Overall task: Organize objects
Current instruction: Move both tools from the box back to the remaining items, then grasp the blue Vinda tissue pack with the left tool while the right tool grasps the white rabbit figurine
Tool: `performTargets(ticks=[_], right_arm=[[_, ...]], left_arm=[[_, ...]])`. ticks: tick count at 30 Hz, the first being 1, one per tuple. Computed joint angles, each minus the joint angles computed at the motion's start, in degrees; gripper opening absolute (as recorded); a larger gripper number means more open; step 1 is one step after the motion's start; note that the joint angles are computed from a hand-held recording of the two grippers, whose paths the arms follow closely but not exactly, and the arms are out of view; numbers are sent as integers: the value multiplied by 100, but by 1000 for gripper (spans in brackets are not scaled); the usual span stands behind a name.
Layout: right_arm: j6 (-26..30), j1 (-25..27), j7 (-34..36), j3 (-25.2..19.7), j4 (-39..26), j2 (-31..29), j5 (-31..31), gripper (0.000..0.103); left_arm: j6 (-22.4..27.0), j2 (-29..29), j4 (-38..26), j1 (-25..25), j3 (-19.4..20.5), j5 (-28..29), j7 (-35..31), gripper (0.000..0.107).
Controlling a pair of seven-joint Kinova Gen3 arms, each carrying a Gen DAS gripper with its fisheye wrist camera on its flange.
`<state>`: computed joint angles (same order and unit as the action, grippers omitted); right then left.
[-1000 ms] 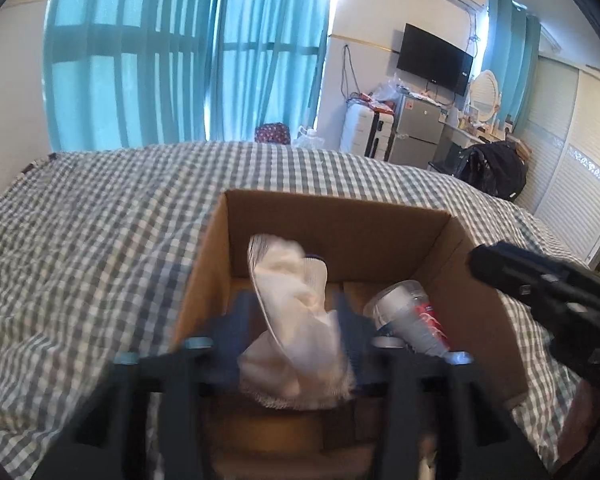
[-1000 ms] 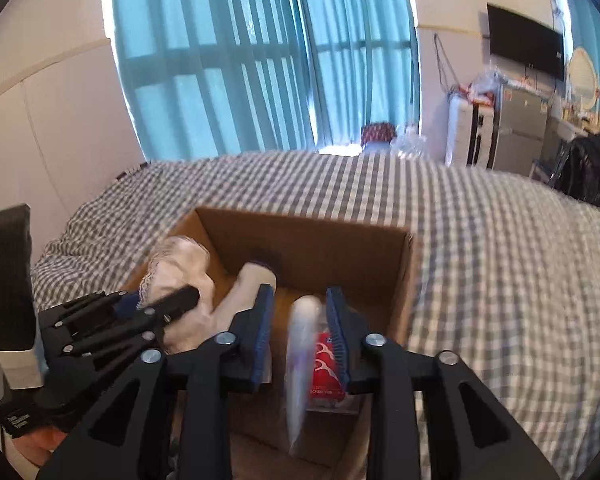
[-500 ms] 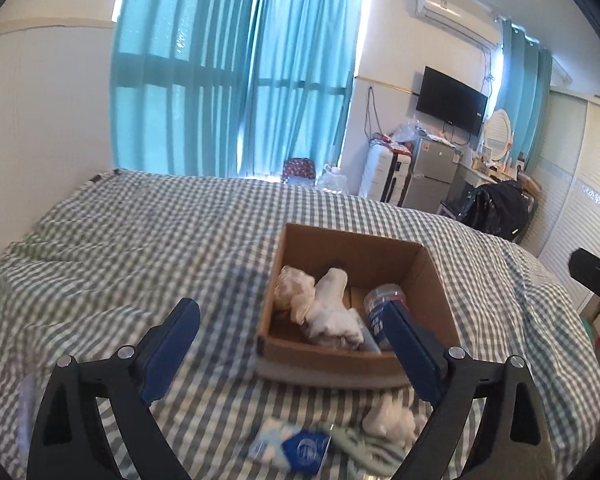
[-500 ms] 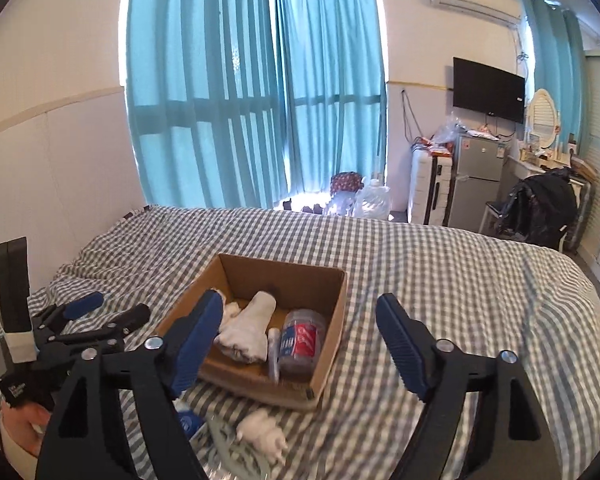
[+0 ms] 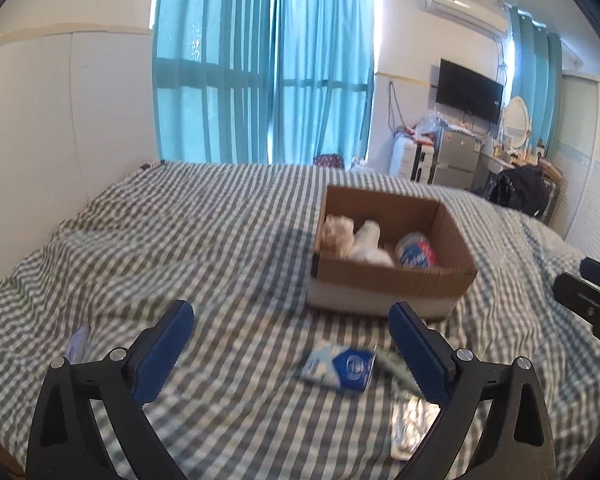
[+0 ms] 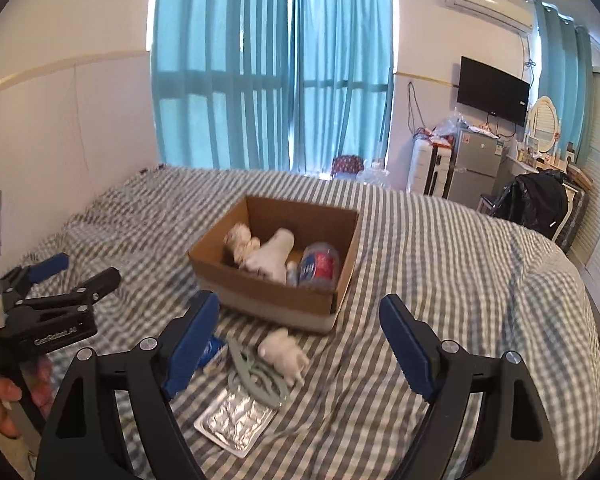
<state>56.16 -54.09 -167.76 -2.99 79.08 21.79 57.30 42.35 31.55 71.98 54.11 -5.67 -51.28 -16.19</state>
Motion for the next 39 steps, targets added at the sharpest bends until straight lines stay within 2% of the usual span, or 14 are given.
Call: performTargets(ticks=[6,8,14,17,19,22,25,29,33,39], right_arm=[[-511,248,203,42,148,294,-220,83],[-694,353,322,96,152,390,-364,83],[-1160,687,1015,282,-171,765,-926,83],[-1318,816,1397,398,-424,990,-1222,83],[-1541,901,1522,469,-444,1092,-1428,83],[-1775,972,1738,561,-396,1228,-1732,83],[-1735,1104,2123,544,-528,1427,-2176,83],[-2094,1357,2496,496,-490,1467,-2757,83],[-2123,1393,2889,500,-582,1550,-3111,83],[-2150,1340,3128,635,-630,1599,-3422,83]], left_arm=[[-239,266,146,-105,53,297,158,100],[-266,415,28,-209,102,504,-6,100],[-94,1001,-795,-467,170,1259,-785,100],[364,1448,-1499,-420,28,1574,-1289,100],[433,1615,-1666,-466,83,1648,-1467,100],[319,1690,-1635,-508,79,1908,-1735,100],[550,1868,-1921,-564,156,2155,-2183,100],[492,1948,-2051,-687,240,2499,-2555,100],[191,1849,-1831,-850,345,2925,-2743,100],[343,1989,-2056,-845,295,3092,-3013,100]])
